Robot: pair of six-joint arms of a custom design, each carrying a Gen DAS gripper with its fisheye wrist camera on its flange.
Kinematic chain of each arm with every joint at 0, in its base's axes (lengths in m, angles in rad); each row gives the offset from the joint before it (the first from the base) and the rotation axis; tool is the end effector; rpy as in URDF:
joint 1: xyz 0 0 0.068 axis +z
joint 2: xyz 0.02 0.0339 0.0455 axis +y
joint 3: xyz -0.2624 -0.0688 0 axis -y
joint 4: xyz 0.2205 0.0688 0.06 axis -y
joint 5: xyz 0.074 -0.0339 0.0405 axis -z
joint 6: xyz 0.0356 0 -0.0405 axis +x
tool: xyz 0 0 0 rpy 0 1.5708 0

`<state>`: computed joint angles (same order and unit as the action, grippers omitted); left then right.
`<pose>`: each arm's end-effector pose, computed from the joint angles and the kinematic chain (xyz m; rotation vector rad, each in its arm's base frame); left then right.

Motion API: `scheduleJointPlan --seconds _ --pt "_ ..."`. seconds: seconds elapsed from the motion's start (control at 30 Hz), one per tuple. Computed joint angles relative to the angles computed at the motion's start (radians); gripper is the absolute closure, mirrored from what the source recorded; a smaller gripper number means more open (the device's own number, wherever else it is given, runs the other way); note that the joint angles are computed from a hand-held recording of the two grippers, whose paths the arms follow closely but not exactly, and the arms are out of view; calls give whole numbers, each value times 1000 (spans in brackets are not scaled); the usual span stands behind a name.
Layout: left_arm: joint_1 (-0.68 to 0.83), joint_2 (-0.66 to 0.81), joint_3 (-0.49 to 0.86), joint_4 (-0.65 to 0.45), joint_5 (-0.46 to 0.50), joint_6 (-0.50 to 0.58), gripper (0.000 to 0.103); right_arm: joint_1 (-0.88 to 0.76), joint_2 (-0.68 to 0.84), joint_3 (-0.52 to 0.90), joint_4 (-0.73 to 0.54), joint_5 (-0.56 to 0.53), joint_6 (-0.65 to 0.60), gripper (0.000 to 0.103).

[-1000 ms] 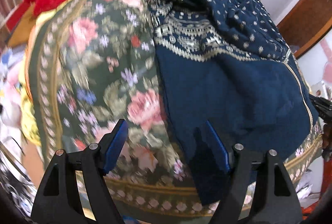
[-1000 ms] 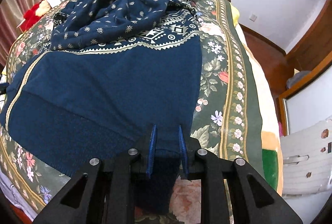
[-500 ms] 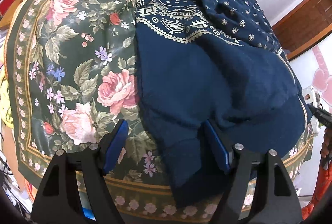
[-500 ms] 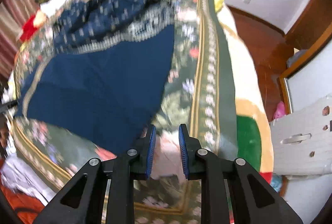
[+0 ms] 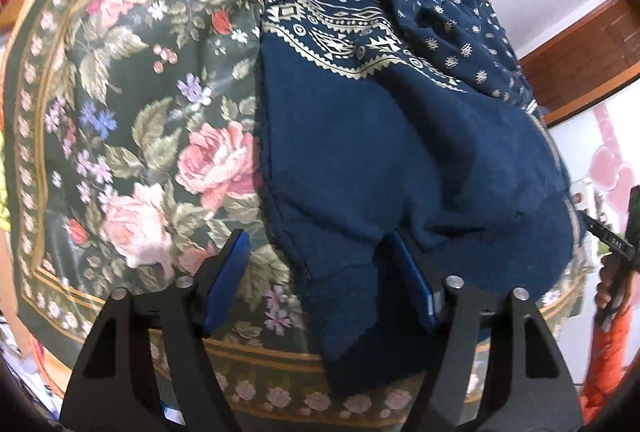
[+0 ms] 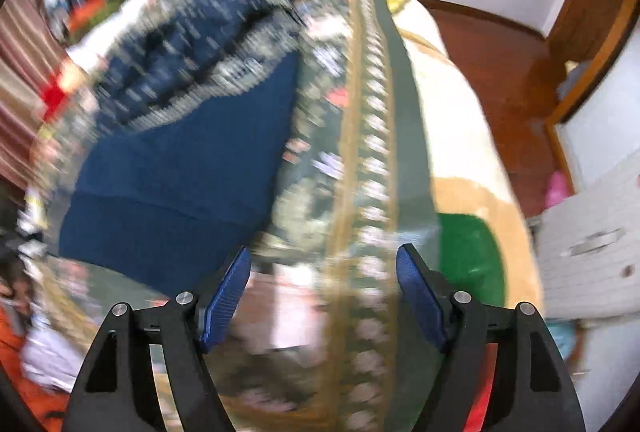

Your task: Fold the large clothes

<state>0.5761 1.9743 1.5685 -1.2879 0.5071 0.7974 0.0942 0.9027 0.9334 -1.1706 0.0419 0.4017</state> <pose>0.2915 0.1688 0.2186 0.2681 2.8228 -0.6787 0.1214 0.0100 0.2867 0.4277 2.6785 0.0906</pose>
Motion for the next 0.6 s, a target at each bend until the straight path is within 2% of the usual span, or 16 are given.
scheduleJointPlan --seconds 0.07,0.2,0.27,0.3,0.37,0.4,0.43,0.47,0.5,0.6 --pt "7 34 45 -80 28 19 35 43 -14 25 16 -50 57 29" --pt "-2 43 41 -121 64 11 36 161 36 6 98 -90 155 30" --pt "-7 47 37 -128 75 -10 36 165 85 -27 147 -132 165 38" --pt "-6 51 42 -138 80 -8 39 161 99 -49 176 -156 172 43" --pt "-3 46 40 -147 91 1 45 154 86 -96 247 -162 217 48" --pt "-1 41 37 -155 100 11 52 146 87 -105 270 -175 217 60" --pt "-3 40 41 -171 113 21 64 139 78 -112 281 -196 214 73" --pt "-3 42 51 -193 126 36 71 137 81 -116 301 -207 218 78" --pt "-2 43 59 -208 131 46 85 136 88 -117 316 -208 217 84" --pt "-29 -27 38 -157 136 26 89 188 106 -97 321 -136 212 93"
